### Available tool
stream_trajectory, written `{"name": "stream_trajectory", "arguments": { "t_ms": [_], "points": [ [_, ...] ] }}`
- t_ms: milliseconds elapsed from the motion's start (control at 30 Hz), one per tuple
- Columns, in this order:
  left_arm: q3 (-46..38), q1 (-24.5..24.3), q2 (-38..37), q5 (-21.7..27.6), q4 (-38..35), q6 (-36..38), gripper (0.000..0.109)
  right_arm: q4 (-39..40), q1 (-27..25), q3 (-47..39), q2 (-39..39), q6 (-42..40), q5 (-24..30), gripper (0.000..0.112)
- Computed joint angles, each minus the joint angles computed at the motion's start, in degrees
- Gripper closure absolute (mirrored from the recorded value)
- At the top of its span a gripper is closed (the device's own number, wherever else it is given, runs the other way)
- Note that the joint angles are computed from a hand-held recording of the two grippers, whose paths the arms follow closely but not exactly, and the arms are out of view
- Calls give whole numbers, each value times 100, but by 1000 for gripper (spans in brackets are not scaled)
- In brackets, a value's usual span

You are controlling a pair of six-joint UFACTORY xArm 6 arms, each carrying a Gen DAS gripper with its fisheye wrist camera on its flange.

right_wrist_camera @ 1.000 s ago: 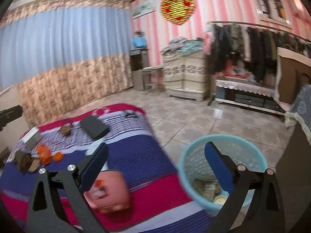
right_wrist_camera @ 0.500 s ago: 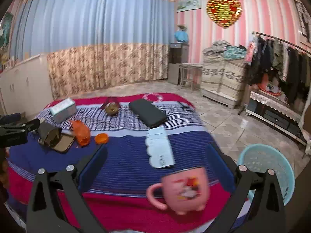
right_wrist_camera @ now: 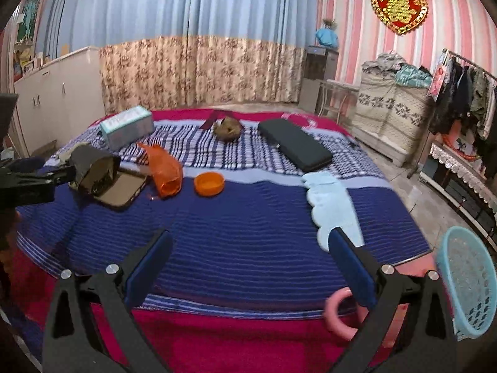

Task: Collect trash
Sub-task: 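Grasp the black ribbed cylinder with the left tool while the right tool grasps the orange plastic bag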

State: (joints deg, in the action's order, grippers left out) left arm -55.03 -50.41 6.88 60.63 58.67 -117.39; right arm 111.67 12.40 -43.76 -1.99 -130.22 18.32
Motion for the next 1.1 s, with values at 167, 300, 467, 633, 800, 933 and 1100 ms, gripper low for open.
{"name": "stream_trajectory", "arguments": {
  "t_ms": [167,300,467,633,800,933,1100],
  "points": [
    [-102,317,236,-360,214,105,11,-145,189,-256,318,222,-194,14],
    [-27,615,236,-845,426,145,12,-476,305,-367,429,561,-265,14],
    [117,775,187,-1238,508,121,35,-971,507,-500,502,1027,-328,14],
    [350,405,-146,-566,576,-237,38,-1230,865,-681,673,1188,-505,14],
    [570,-121,-388,724,339,-735,38,-1439,1199,-933,995,1477,-416,14],
    [942,-32,-536,551,245,-1279,38,-1830,1392,-1187,1305,1985,-379,29],
    [843,-40,-381,615,277,-1264,38,-3170,1421,-1618,1794,3548,-104,52]
  ]
}}
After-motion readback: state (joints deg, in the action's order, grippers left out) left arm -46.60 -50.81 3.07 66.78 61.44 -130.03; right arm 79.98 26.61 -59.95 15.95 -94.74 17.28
